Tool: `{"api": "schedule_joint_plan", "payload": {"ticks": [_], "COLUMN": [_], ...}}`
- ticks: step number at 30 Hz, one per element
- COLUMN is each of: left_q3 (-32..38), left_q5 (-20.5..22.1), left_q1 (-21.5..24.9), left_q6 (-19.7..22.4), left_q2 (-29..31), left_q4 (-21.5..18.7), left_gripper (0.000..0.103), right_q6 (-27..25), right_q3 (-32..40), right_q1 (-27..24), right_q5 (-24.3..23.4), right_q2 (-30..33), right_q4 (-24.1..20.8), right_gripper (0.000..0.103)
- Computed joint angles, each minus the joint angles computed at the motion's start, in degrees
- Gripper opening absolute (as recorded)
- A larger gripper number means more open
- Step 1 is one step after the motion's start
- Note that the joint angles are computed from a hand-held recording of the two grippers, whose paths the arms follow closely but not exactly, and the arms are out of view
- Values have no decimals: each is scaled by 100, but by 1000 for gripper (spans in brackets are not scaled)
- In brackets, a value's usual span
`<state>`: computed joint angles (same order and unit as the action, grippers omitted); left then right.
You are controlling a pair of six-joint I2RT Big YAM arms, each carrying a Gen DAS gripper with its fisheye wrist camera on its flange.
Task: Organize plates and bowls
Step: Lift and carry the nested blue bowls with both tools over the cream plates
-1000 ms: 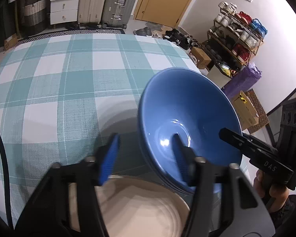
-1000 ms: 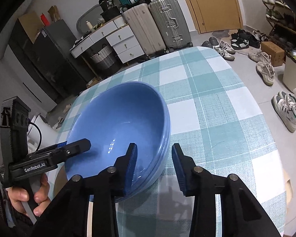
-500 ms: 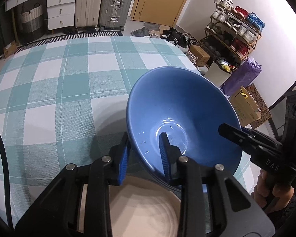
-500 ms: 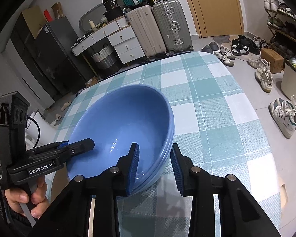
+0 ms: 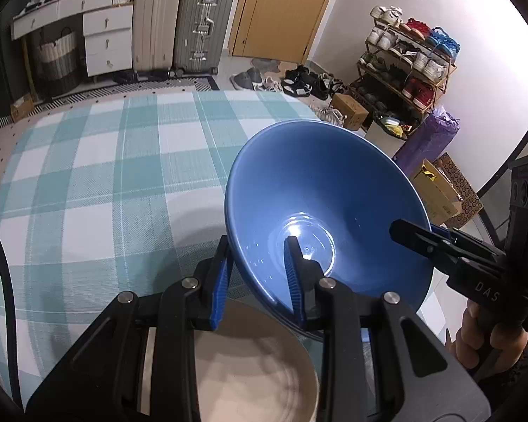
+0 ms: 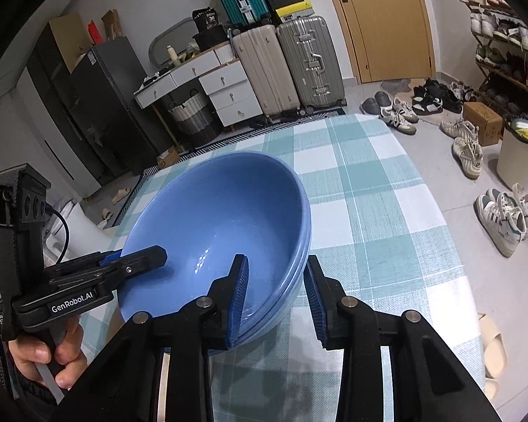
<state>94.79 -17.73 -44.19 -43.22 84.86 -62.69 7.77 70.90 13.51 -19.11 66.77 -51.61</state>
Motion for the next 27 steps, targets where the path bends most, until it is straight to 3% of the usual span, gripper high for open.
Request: {"api": "schedule_joint_plan", "payload": {"ticks": [16, 27], "left_q3": [133, -53], "left_q5": [-836, -1496], "left_q1": [-670, -1333], "left_q6": [-484, -1248], "left_q2": [-626, -1141], "left_q4": [-719, -1369], "left_gripper": [26, 26], "right_q6": [148, 351], "right_q3": [90, 30], "right_q1": [473, 1004], "right_q5": [223, 449], "right_q2": [-617, -899], "right_q4": [-264, -388], "right_gripper": [34, 34]}}
